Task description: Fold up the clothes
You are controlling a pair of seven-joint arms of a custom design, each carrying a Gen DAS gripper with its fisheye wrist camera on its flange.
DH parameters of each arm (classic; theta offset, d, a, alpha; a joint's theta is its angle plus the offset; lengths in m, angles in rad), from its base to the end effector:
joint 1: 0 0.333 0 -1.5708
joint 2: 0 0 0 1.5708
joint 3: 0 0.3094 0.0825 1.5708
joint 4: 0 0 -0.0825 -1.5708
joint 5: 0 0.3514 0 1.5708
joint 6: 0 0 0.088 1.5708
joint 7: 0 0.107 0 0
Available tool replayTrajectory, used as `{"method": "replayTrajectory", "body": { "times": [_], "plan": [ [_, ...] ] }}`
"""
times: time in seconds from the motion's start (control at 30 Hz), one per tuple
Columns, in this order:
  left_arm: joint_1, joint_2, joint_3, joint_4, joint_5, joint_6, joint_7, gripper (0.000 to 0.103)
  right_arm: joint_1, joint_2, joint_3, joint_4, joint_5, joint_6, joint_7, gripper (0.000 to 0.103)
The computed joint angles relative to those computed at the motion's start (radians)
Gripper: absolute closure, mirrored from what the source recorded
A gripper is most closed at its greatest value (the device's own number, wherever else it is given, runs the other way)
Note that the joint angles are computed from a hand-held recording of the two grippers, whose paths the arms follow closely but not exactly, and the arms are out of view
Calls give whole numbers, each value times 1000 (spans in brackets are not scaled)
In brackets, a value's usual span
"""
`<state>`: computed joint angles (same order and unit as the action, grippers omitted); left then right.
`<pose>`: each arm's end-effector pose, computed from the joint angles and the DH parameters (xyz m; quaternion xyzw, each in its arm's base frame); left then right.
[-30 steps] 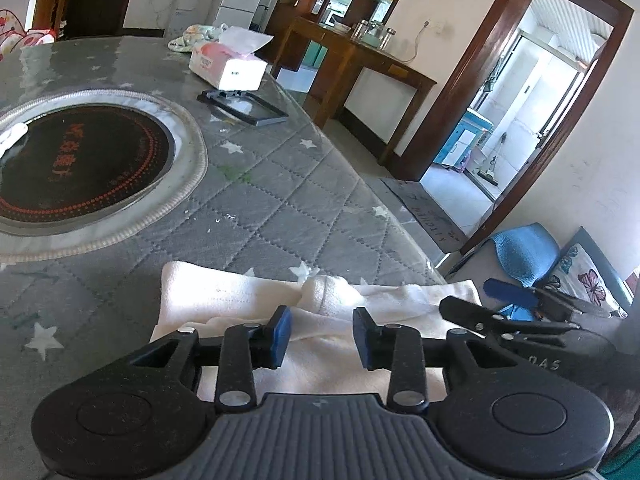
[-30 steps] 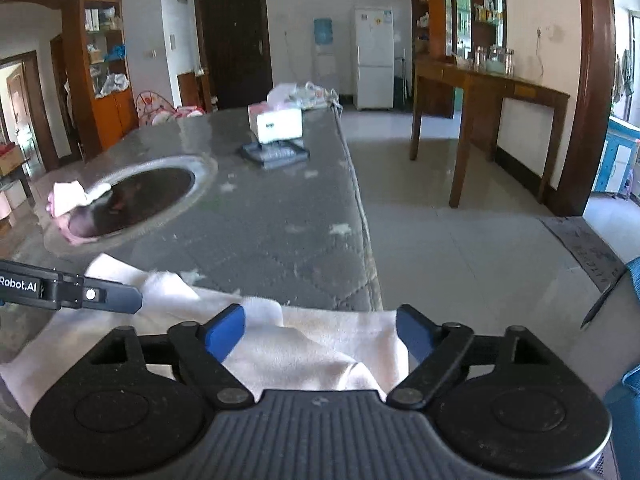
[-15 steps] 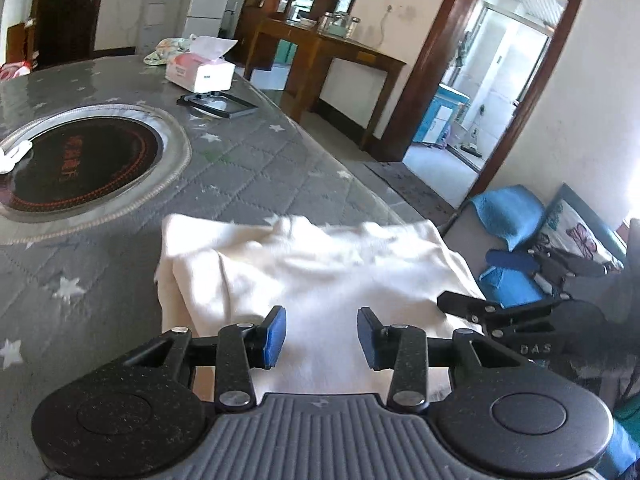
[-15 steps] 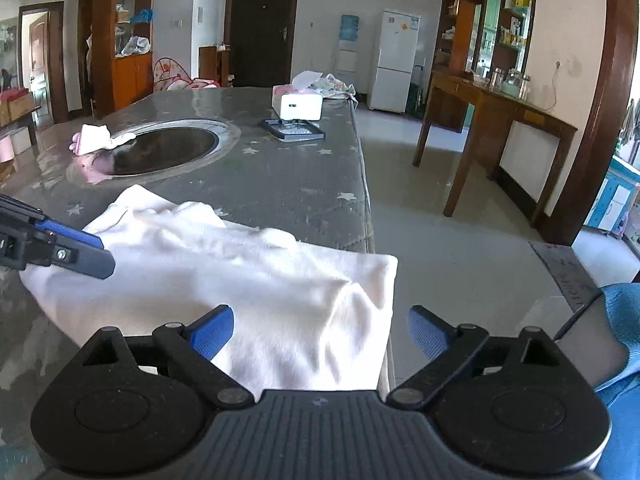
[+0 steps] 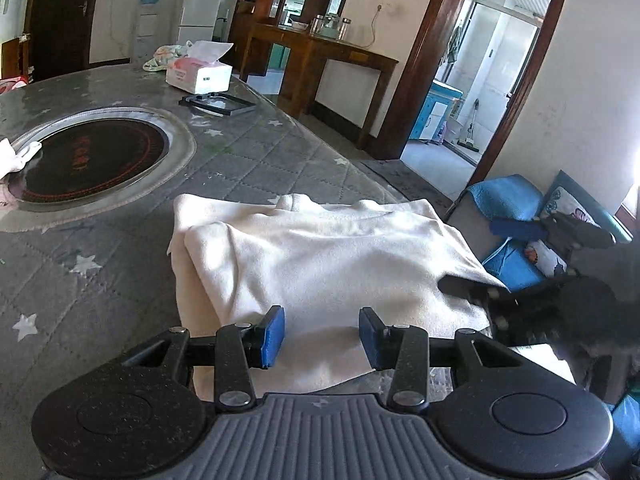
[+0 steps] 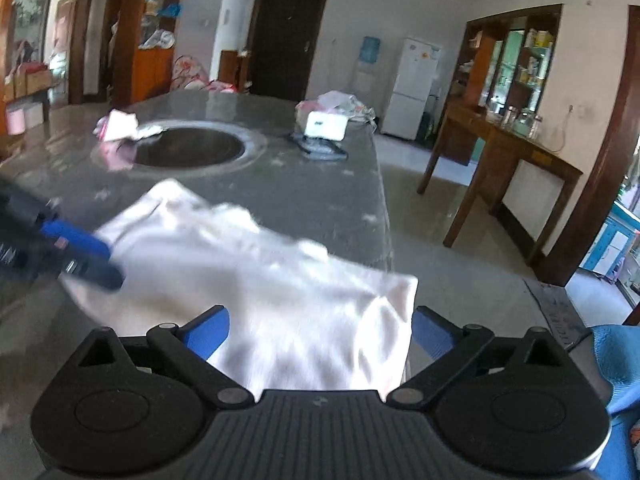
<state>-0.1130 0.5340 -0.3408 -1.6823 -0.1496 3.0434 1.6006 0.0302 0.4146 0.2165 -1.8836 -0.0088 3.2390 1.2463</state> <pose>0.6477 -0.2523 0.4180 -0.5674 0.7075 -0.4000 0.1324 0.6395 0.1417 0.4244 -0.7685 0.4465 -0.3133 0.3345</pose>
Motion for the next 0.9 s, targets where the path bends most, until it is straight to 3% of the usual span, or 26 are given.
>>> {"method": "replayTrajectory", "body": {
  "times": [0.17,0.33,0.5,0.67,0.83,0.9],
  "plan": [
    [25,-11,-25,-29,-11,18,13,56,58,48,-67,79,14,-50,31,4],
    [64,-23,-67,-49,-48,33,22,55,-12,29,-4,47,59,-41,19,4],
    [42,-32,-42,-51,-60,19,-15,53,-78,2,62,1,93,-53,-1,1],
    [27,-70,-28,-89,-56,37,-36,44,-149,-28,146,-53,144,-24,-23,0],
    [0,-114,6,-146,-42,65,-85,30,-186,-62,192,-104,146,3,-3,0],
    [-18,-134,27,-172,-29,75,-110,24,-173,-77,180,-122,140,12,13,0]
  ]
}}
